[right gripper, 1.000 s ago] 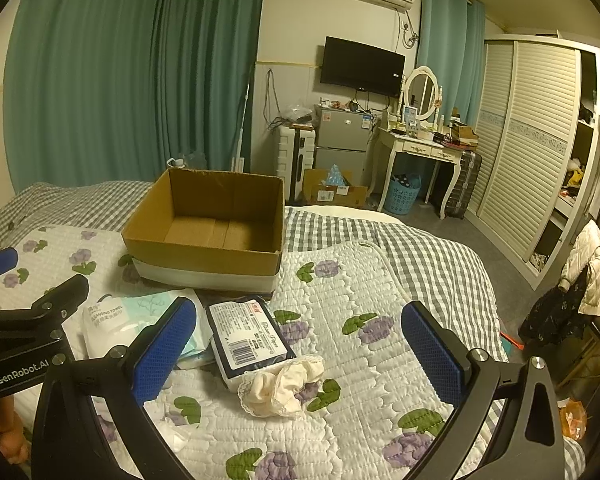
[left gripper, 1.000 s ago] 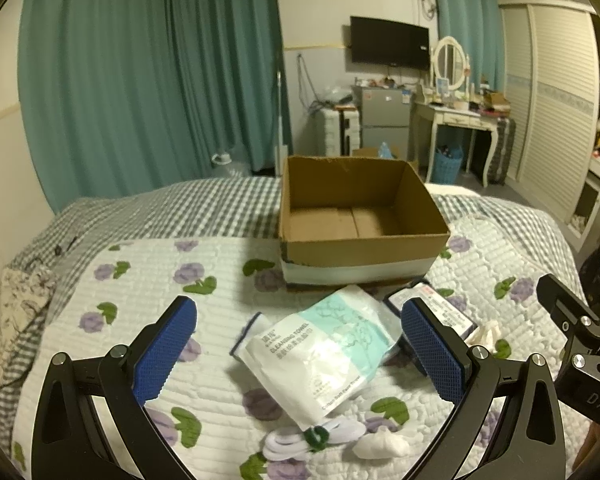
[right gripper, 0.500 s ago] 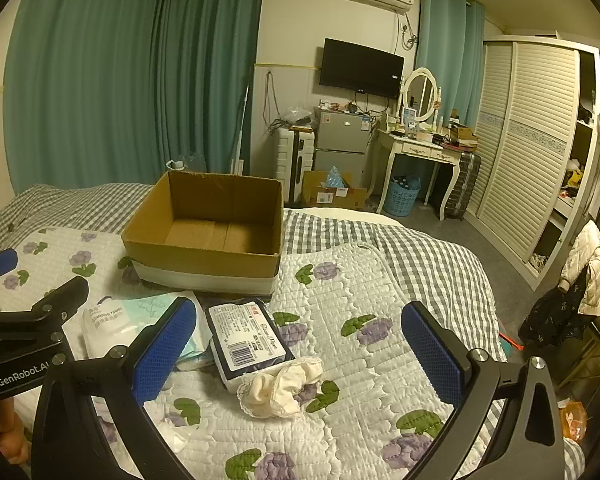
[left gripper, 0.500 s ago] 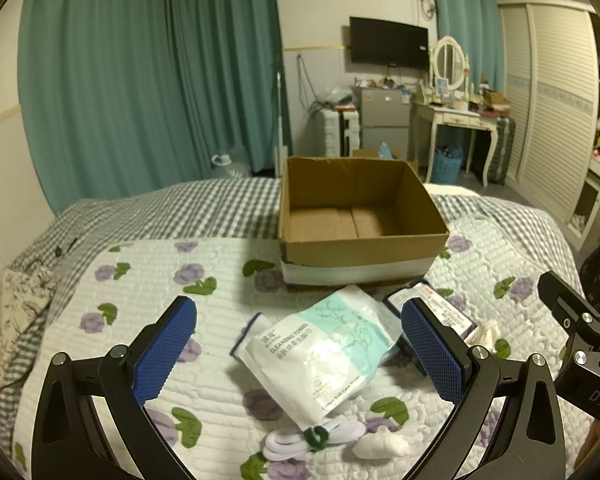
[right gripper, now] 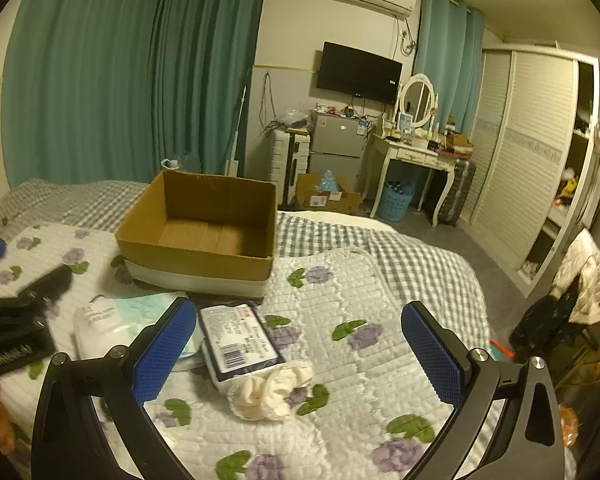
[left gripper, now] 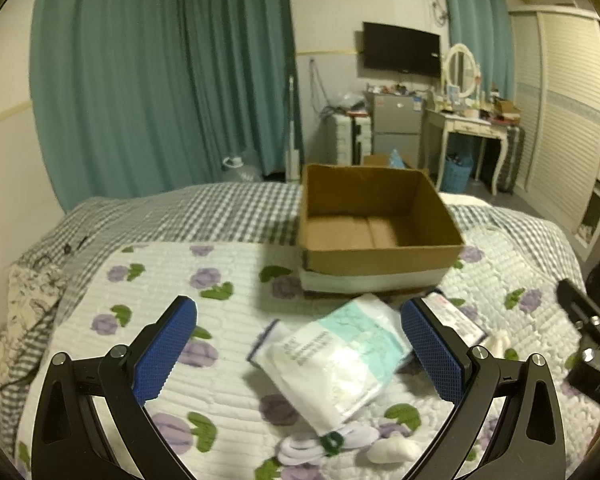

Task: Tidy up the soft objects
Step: 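Grasp the face towel pack with the left tool while the right tool grasps the tissue pack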

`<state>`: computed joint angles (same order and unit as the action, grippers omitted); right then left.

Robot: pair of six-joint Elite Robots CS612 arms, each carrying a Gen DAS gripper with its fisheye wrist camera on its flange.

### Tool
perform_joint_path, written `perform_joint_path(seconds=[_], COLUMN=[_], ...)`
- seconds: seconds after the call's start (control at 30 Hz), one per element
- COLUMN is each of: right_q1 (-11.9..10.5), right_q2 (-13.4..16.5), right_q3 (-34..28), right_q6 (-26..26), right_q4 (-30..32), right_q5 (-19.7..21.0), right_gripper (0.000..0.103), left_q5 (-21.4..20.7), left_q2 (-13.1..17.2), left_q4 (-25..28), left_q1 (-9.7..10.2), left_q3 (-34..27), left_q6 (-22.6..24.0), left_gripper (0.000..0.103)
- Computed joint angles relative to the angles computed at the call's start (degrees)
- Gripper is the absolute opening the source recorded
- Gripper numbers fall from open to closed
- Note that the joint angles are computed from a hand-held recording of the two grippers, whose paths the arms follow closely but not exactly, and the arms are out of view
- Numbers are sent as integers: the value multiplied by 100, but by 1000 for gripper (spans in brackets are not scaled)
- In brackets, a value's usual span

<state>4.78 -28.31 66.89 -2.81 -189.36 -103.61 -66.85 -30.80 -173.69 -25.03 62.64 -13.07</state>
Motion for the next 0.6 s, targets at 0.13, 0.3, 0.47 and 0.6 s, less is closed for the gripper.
perform_joint_path(seconds=[0.13,0.3,0.47,0.6], right_q1=[-47,-119,-114,-87], right_q2=[37,89,156,207], right_q3=[-52,-95,-115,-111], right_q6=[-46,-182,-534,-753], right_q4=[-27,176,513,682], right_q5=[28,443,663,774], right_gripper=[103,103,103,103], left_q5=[132,304,155,-215], left_q2=[-26,-66,-73,-37], left_q4=[229,499,857,1070], left_q1=[97,134,169,177], left_q3=[25,211,342,324], left_q6=[-238,-176,-142,-42], left_gripper=[103,98,96,96])
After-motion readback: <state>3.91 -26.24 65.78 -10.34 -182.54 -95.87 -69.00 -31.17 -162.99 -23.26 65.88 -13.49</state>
